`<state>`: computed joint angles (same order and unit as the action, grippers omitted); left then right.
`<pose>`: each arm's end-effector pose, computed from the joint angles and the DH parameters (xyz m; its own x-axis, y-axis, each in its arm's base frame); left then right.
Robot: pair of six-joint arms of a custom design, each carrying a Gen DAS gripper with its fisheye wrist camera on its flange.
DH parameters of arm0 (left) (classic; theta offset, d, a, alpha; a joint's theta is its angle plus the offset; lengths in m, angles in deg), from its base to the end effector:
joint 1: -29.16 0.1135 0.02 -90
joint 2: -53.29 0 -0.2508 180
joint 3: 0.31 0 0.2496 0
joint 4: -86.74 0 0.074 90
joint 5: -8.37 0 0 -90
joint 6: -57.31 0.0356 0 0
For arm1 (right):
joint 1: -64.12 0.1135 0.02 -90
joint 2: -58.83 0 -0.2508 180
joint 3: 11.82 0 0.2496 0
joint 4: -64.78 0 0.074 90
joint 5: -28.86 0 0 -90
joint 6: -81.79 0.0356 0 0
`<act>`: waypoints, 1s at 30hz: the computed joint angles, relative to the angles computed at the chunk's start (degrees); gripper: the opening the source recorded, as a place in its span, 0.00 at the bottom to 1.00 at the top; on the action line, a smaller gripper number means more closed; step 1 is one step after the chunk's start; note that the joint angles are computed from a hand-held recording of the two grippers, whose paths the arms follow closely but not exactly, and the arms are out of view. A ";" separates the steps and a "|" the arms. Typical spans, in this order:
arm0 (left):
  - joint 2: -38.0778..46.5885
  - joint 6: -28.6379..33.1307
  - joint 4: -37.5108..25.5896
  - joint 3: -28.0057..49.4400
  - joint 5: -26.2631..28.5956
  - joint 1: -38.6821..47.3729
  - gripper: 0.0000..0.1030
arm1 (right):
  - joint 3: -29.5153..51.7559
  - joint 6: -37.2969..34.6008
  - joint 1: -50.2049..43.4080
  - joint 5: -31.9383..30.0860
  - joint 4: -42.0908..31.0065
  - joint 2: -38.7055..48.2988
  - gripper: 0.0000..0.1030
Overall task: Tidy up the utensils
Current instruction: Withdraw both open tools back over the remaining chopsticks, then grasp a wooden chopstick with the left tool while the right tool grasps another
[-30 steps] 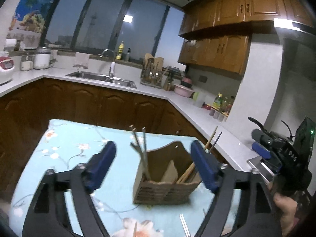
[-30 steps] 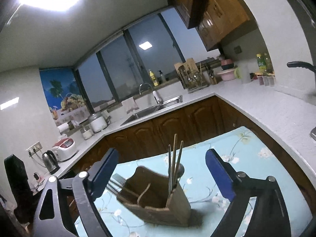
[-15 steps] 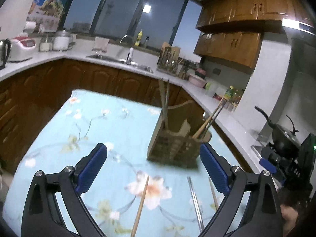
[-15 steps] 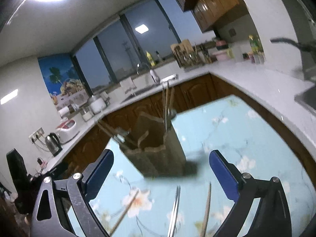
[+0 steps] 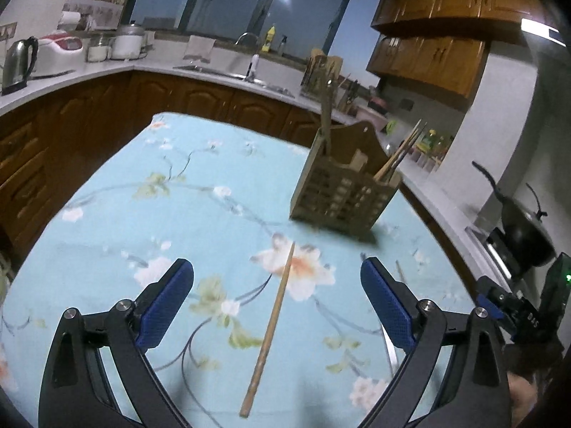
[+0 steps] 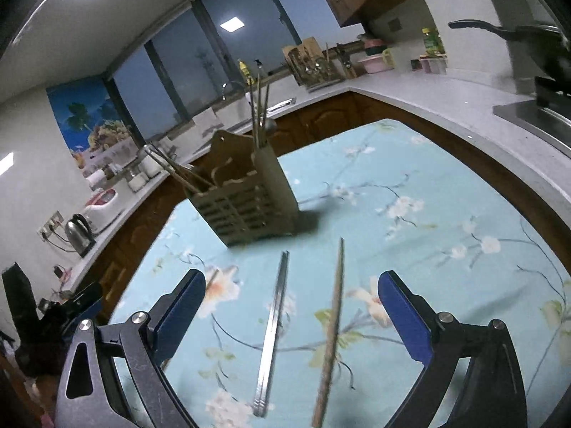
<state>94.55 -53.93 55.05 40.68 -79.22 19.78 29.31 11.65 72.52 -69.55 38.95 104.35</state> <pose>0.1715 -0.0298 0.2197 -0.5585 -0.2746 -0.7827 -0.0046 0.9446 -0.3281 0.1847 0.0325 0.2184 -0.5599 0.2570 -0.7877 -0.0843 0.9280 0.3628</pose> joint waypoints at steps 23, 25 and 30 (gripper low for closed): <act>13.38 5.03 1.42 3.03 -2.73 -2.65 0.94 | 2.81 -4.91 3.80 6.51 -0.02 10.53 0.86; 16.37 5.66 1.80 4.28 -2.53 -2.85 0.92 | 4.00 -5.36 3.68 6.30 0.52 13.39 0.82; 24.72 7.49 2.11 8.25 -1.37 -3.03 0.83 | 6.31 -5.35 2.67 5.03 2.00 19.12 0.74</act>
<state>119.27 -46.45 57.15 48.93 -80.59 16.75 35.62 6.30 75.19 -64.52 40.95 123.47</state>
